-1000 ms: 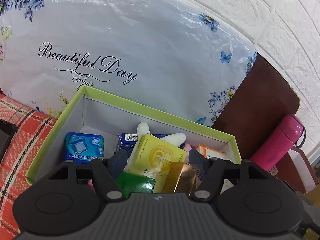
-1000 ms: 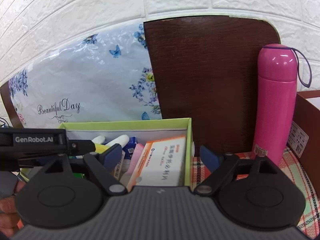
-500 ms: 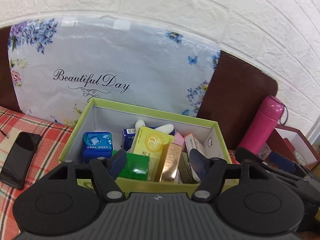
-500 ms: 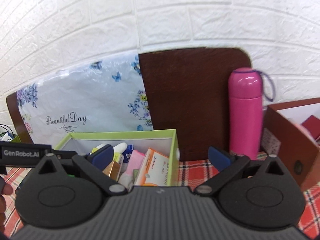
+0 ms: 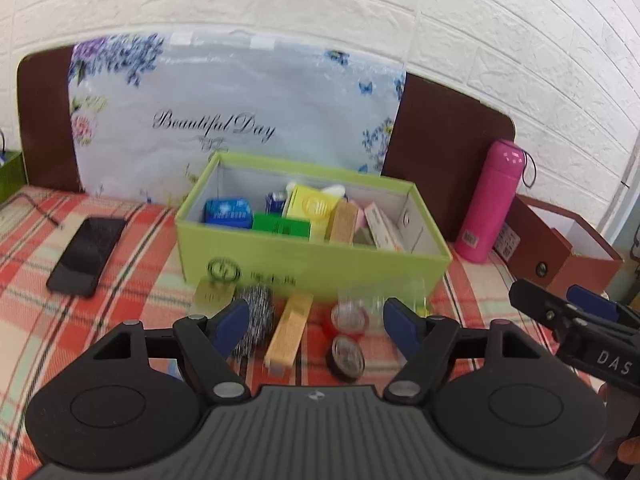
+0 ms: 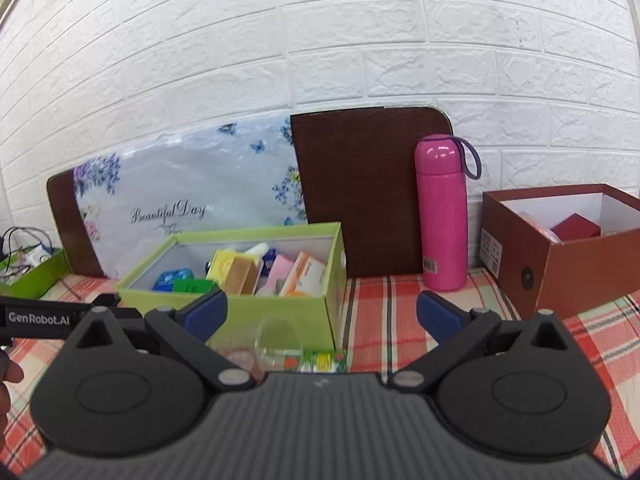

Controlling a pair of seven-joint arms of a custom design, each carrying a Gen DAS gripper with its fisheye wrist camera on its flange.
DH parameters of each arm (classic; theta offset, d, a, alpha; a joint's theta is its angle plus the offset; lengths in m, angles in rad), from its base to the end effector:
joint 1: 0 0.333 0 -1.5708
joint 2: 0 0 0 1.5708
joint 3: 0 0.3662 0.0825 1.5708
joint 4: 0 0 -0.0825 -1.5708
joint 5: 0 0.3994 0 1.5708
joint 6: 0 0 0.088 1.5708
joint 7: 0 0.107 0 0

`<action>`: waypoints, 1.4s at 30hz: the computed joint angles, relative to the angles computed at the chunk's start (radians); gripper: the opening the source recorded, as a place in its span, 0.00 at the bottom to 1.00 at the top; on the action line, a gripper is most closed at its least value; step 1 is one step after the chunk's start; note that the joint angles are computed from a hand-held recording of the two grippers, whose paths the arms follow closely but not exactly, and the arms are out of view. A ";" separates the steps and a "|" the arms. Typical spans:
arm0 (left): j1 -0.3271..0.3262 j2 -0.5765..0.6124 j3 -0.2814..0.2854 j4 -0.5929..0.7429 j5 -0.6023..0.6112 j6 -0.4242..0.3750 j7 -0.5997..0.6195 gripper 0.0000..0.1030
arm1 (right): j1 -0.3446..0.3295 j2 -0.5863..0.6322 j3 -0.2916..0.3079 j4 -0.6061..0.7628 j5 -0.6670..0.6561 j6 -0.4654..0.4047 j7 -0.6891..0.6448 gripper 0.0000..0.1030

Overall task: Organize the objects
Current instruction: 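Withdraw both tools toward the gold box and clear plastic tube, then grasp the gold box with left tool while right tool grasps clear plastic tube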

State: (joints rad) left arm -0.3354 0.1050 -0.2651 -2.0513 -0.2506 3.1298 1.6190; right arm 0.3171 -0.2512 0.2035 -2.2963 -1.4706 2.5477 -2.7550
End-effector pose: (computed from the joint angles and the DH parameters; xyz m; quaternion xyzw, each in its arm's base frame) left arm 0.5395 -0.3352 0.5485 -0.4938 0.7318 -0.4402 0.1637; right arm 0.4293 0.2692 0.5339 -0.4950 0.6758 -0.3923 0.3801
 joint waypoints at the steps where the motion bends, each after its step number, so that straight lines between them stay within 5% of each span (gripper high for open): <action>1: 0.032 -0.012 -0.039 -0.024 -0.065 0.003 0.057 0.75 | 0.007 -0.009 0.005 -0.013 0.012 -0.003 -0.005 1.00; 5: 0.080 -0.051 -0.107 -0.094 -0.323 -0.019 0.282 0.76 | 0.030 -0.032 0.024 -0.063 0.066 0.000 -0.030 1.00; 13: 0.031 -0.082 -0.051 -0.162 -0.543 -0.065 0.466 0.76 | 0.069 0.009 0.044 -0.110 0.164 0.010 -0.080 1.00; 20: 0.021 -0.041 -0.070 -0.125 -0.695 0.027 0.681 0.76 | 0.081 0.095 0.018 -0.073 0.230 0.043 -0.174 0.85; 24: 0.048 0.006 -0.102 -0.068 -0.695 0.050 0.699 0.76 | 0.083 0.133 0.000 -0.050 0.251 0.053 -0.204 0.74; 26: 0.058 0.035 -0.114 -0.036 -0.673 0.056 0.691 0.75 | 0.082 0.140 -0.008 -0.047 0.254 0.062 -0.202 0.60; 30: -0.023 0.089 -0.012 0.008 -0.456 0.046 0.502 0.64 | 0.084 0.130 -0.013 -0.055 0.246 0.069 -0.209 0.27; 36: -0.108 0.158 0.098 0.079 -0.248 -0.006 0.297 0.47 | 0.082 0.092 -0.007 -0.090 0.280 0.097 -0.252 0.26; 38: -0.132 0.171 0.132 0.096 -0.183 -0.031 0.242 0.34 | 0.084 0.076 0.000 -0.104 0.298 0.103 -0.271 0.26; 39: -0.117 0.174 0.118 0.099 -0.175 -0.040 0.237 0.26 | 0.086 0.067 0.003 -0.113 0.310 0.109 -0.287 0.26; 42: -0.019 0.166 0.013 0.076 -0.199 -0.030 0.274 0.25 | 0.090 0.040 0.015 -0.138 0.348 0.123 -0.324 0.26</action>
State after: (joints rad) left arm -0.3540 0.2712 -0.2522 -1.9750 -0.4497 3.0998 1.8928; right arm 0.4071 -0.2107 0.2186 -2.4345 -1.1229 2.6706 -3.0791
